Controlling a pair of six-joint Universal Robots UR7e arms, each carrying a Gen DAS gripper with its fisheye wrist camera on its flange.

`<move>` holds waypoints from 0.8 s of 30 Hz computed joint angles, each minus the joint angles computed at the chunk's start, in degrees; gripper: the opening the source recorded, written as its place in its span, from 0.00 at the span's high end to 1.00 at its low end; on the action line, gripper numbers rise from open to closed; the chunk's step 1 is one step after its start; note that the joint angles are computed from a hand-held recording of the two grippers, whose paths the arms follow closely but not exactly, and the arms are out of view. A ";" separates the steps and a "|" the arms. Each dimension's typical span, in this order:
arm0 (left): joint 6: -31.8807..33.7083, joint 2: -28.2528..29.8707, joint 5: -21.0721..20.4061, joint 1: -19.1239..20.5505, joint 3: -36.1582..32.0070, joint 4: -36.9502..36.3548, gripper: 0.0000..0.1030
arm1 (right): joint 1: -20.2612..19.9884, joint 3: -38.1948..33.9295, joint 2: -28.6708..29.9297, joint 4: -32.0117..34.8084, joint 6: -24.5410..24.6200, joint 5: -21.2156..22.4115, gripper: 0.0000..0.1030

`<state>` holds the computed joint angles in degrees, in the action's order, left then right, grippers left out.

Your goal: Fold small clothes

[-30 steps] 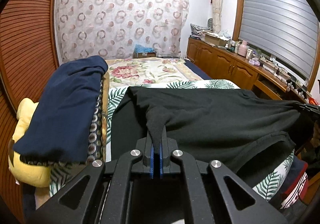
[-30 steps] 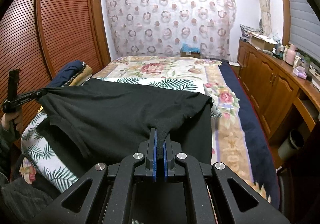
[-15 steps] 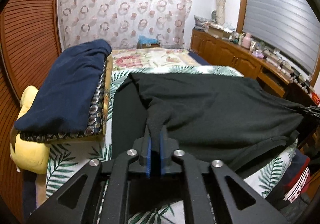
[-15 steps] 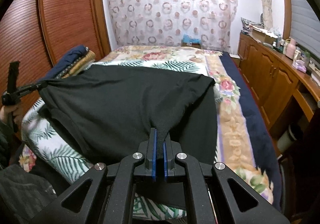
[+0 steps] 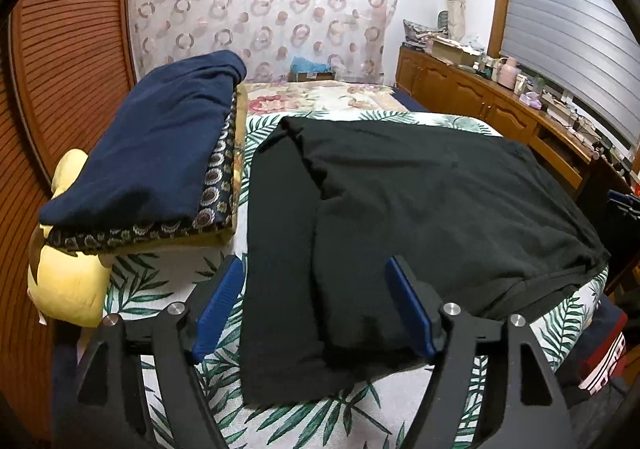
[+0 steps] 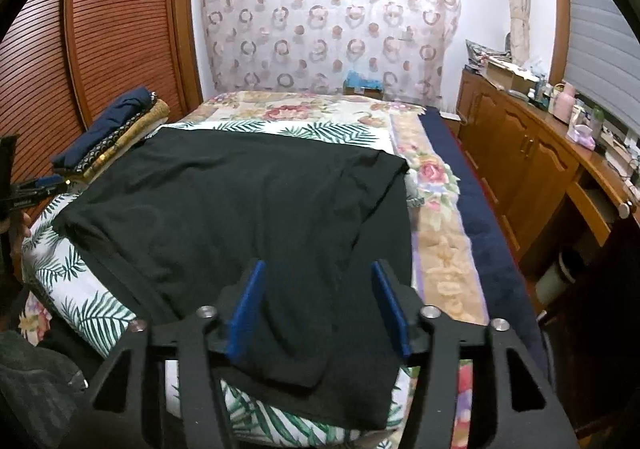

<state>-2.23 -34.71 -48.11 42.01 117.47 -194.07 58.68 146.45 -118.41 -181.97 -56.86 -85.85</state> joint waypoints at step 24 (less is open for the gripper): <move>-3.74 -0.18 -0.74 2.31 0.08 4.94 0.27 | 14.53 -11.29 29.33 -5.62 -0.16 -14.59 0.42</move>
